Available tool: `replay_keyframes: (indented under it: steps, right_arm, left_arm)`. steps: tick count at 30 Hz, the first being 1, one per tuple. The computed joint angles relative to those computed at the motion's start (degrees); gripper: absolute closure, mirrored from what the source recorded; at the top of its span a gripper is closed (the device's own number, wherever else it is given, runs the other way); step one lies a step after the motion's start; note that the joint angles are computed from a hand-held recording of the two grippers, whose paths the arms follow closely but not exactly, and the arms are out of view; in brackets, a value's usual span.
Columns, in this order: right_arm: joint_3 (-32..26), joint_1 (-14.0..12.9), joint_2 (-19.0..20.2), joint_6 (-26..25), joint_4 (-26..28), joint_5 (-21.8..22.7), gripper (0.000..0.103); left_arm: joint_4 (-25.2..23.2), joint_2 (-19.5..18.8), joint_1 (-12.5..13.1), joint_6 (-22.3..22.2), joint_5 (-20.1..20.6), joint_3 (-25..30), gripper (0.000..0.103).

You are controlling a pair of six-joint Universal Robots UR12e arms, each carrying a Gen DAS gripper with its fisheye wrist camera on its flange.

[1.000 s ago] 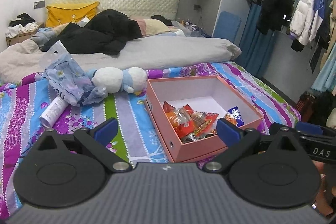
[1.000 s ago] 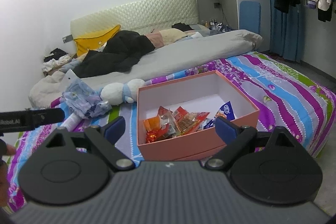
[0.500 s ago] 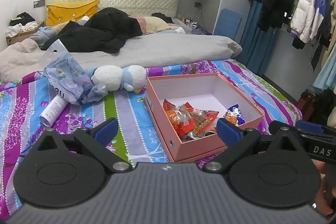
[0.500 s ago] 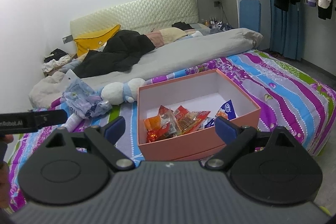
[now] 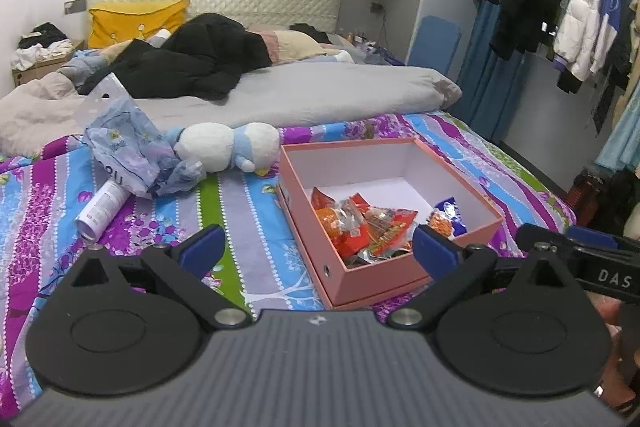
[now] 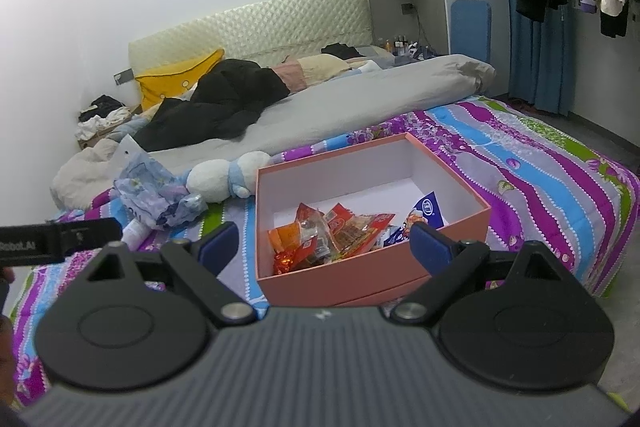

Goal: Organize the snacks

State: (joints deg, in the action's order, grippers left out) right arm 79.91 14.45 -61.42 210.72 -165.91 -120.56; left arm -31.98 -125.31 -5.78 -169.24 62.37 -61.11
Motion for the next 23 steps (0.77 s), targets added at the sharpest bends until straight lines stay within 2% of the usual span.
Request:
replay_keyframes:
  steps: [23]
  right_arm:
    - [0.2, -0.2, -0.2, -0.5, -0.1, 0.6, 0.009]
  left_arm:
    - [-2.6, 0.0, -0.1, 2.0, -0.2, 0.9, 0.001]
